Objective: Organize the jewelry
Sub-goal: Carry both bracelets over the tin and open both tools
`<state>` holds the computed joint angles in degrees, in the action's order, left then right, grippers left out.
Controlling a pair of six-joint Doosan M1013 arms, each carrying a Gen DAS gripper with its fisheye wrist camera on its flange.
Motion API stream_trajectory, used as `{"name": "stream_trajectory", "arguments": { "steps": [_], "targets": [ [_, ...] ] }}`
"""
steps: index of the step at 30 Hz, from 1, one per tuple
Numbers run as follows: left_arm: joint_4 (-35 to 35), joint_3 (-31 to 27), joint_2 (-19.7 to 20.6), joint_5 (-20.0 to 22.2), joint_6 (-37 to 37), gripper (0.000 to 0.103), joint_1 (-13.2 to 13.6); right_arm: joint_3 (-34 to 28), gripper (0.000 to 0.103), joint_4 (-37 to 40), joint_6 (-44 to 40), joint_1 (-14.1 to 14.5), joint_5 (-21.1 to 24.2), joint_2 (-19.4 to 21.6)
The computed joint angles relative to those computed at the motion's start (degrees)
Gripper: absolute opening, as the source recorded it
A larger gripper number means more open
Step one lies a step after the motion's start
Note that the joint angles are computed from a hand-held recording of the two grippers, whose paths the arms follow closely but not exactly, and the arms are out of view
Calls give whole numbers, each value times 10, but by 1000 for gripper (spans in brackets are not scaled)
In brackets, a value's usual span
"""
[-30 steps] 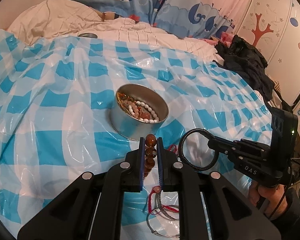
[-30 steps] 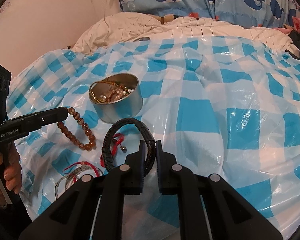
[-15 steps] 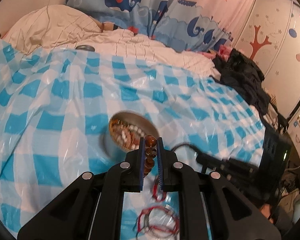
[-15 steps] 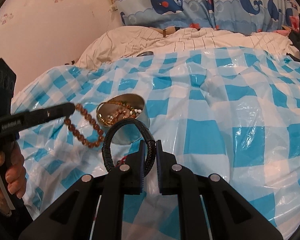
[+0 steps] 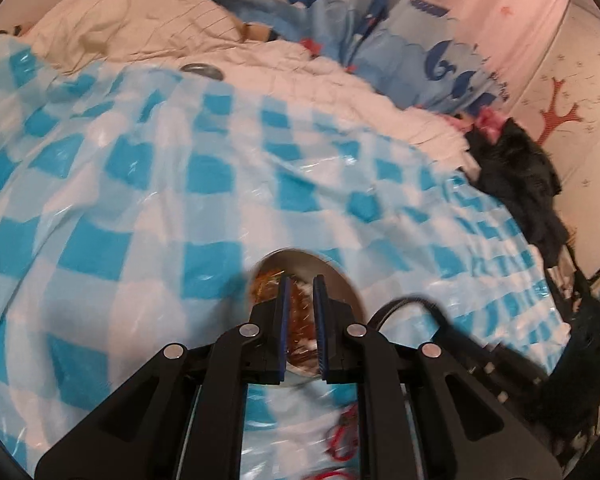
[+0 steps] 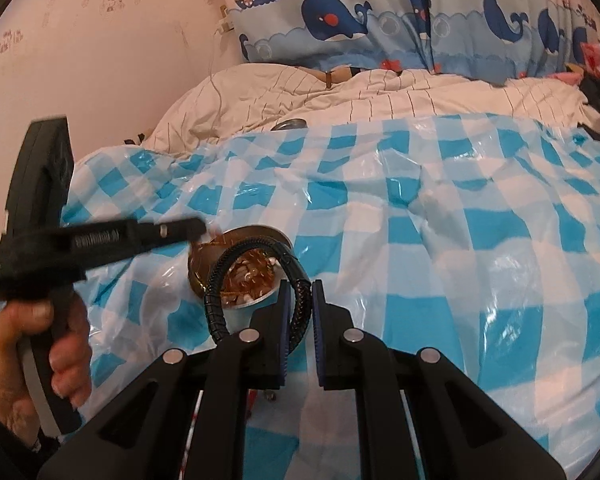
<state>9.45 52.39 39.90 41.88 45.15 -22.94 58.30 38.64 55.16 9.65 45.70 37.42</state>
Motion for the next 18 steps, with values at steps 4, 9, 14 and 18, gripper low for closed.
{"name": "stream_trajectory", "arguments": {
  "steps": [4, 9, 14, 18],
  "targets": [
    [31, 24, -19, 7, -17, 13, -3, -24, 11, -17, 9, 9, 4, 12],
    [48, 80, -52, 0, -35, 24, -11, -87, 29, -54, 35, 24, 52, 48],
    [22, 119, -64, 15, 0, 25, -22, -59, 38, -64, 41, 16, 52, 31],
    [-7, 127, -62, 32, 63, 25, -33, -8, 38, -55, 25, -1, 85, 4]
  ]
}}
